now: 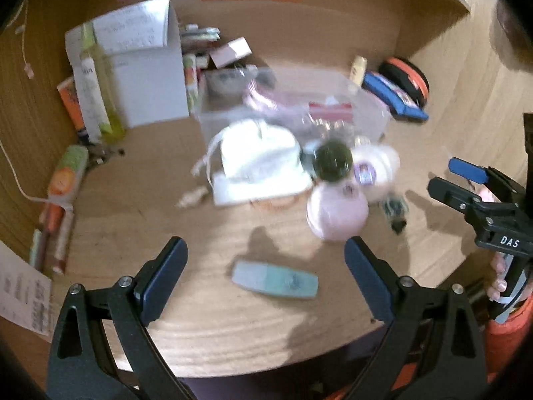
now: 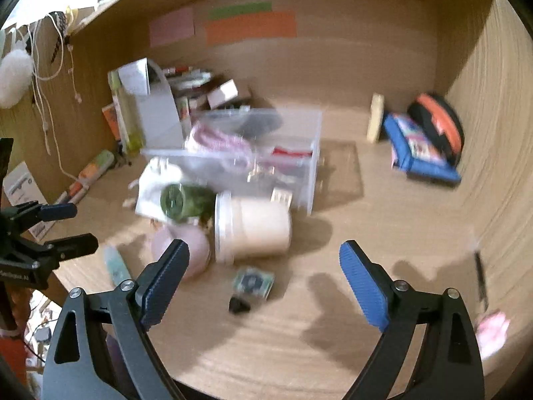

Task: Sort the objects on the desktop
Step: 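Grasp the light blue tube with the left gripper while the right gripper grasps the small black heart, then carry tube and heart into the clear bin and open both grippers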

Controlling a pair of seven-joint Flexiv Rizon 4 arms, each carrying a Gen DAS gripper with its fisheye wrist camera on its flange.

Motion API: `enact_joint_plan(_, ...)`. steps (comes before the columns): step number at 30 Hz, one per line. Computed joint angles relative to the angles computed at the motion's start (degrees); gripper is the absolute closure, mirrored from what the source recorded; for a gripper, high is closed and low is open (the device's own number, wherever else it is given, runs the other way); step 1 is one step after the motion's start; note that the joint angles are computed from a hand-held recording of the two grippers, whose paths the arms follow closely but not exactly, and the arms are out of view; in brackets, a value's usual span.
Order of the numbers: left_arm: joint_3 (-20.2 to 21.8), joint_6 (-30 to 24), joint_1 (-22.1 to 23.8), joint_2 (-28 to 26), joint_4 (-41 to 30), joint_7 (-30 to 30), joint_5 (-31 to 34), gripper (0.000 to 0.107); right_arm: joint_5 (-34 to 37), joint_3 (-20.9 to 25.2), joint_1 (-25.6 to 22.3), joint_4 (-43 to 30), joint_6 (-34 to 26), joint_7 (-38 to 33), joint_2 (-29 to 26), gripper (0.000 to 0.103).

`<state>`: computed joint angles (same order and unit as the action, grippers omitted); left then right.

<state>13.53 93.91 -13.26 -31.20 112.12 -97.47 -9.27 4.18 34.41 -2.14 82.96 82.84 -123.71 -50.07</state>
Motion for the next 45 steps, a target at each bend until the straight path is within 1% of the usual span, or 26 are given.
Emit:
enact_joint_plan(1,-1.48,0.23,1.06,-0.09,0.46,0.51,0.11,0.011,0.09,0.11,-0.18,0.44,-0.68,-0.02,-0.17,0.013)
enact_joint_plan(2,-3.98,0.85,3.0,-0.05,1.14,1.27,0.07,0.011,0.3,0.8,-0.74,0.78,-0.92,-0.64,-0.36,0.013)
enact_joint_plan(3,-7.47,1.82,5.83,-0.08,1.98,2.31,-0.06,0.011,0.49,2.2,-1.73,1.1,-1.55,-1.89,-0.8,0.014)
enact_joint_plan(4,-9.24,2.19,7.12,-0.35,2.44,2.94,-0.26,0.011,0.66,2.89,-2.25,1.53,-2.13,-2.91,-1.02,0.015)
enact_joint_plan(5,-9.14,2.13,6.88,-0.74,2.44,3.16,-0.56,0.011,0.9,2.47,-1.97,2.14,-1.86,-3.31,-0.9,0.017)
enact_joint_plan(6,-8.0,1.8,5.74,-1.25,2.18,3.04,-0.93,0.011,1.11,1.68,-1.42,2.73,-1.23,-3.32,-0.71,0.02)
enact_joint_plan(7,-6.88,1.57,4.68,-1.73,1.95,2.88,-1.21,0.011,1.05,0.66,-0.71,3.32,-0.76,-3.1,-0.53,0.025)
enact_joint_plan(8,-6.32,1.47,4.1,-2.04,1.8,2.83,-1.4,0.011,0.93,0.34,-0.53,3.58,-0.9,-3.0,-0.52,0.029)
enact_joint_plan(10,-4.88,1.54,2.75,-2.77,1.39,2.69,-1.6,0.011,0.85,-0.14,-0.34,3.37,-2.48,-2.33,-0.74,0.038)
enact_joint_plan(11,-3.85,1.77,1.78,-3.11,1.21,2.49,-1.66,0.011,1.01,-0.27,-0.32,3.12,-3.14,-2.15,-0.86,0.04)
enact_joint_plan(13,-2.92,2.66,0.96,-3.65,1.01,2.72,-1.5,0.011,1.28,-1.12,0.3,2.58,-4.19,-1.75,-1.03,0.052)
enact_joint_plan(14,-3.14,3.11,1.16,-3.82,1.0,3.06,-1.47,0.011,1.47,-1.32,0.45,2.39,-4.51,-1.83,-1.08,0.055)
enact_joint_plan(16,-5.36,3.81,3.14,-3.9,1.25,4.16,-1.46,0.011,1.98,-1.13,0.43,1.62,-5.88,-2.26,-1.41,0.06)
enact_joint_plan(18,-5.72,3.6,3.56,-4.28,1.03,4.56,-2.09,0.011,2.58,-1.81,1.16,1.2,-6.15,-2.42,-1.44,0.062)
enact_joint_plan(20,-6.75,3.78,4.58,-4.49,1.11,5.03,-2.44,0.011,2.76,-2.92,2.26,1.42,-5.11,-2.52,-1.2,0.064)
enact_joint_plan(21,-6.43,4.46,4.34,-4.71,1.22,4.97,-2.61,0.011,2.79,-3.08,2.49,1.45,-4.89,-2.64,-1.18,0.066)
enact_joint_plan(23,-5.93,5.08,3.78,-4.88,1.41,5.24,-2.92,0.014,2.69,-3.45,2.94,1.79,-4.12,-2.89,-1.11,0.069)
enact_joint_plan(25,-3.51,5.36,1.49,-5.31,1.16,5.21,-3.61,0.026,2.01,-4.69,4.02,2.58,-2.34,-2.77,-0.87,0.078)
enact_joint_plan(27,-2.78,5.57,0.78,-5.48,1.08,5.45,-4.08,0.03,1.39,-4.7,4.07,2.74,-1.92,-2.25,-0.94,0.085)
enact_joint_plan(28,-2.91,6.05,0.86,-5.54,1.15,5.53,-4.24,0.033,1.25,-3.93,3.49,2.42,-2.61,-2.12,-1.18,0.087)
enact_joint_plan(32,-2.31,7.79,0.04,-5.99,1.61,5.84,-5.37,0.034,1.46,-2.72,2.5,1.59,-4.18,-1.83,-1.58,0.089)
enact_joint_plan(34,-2.0,7.75,-0.45,-5.98,1.72,6.05,-6.23,0.034,1.82,-2.38,2.22,1.58,-4.32,-2.06,-1.47,0.092)
enact_joint_plan(36,-3.45,8.2,0.75,-5.68,2.1,6.11,-6.6,0.034,2.17,-2.11,2.01,1.59,-4.41,-2.43,-1.27,0.092)
enact_joint_plan(42,-3.54,10.7,0.48,-4.61,3.44,5.21,-8.78,0.034,3.93,0.13,0.28,1.37,-4.8,-4.78,-0.65,0.092)
enact_joint_plan(45,-1.53,11.99,-1.55,-3.98,3.91,5.26,-10.67,0.034,5.03,1.3,-0.56,0.98,-5.17,-6.35,-0.3,0.092)
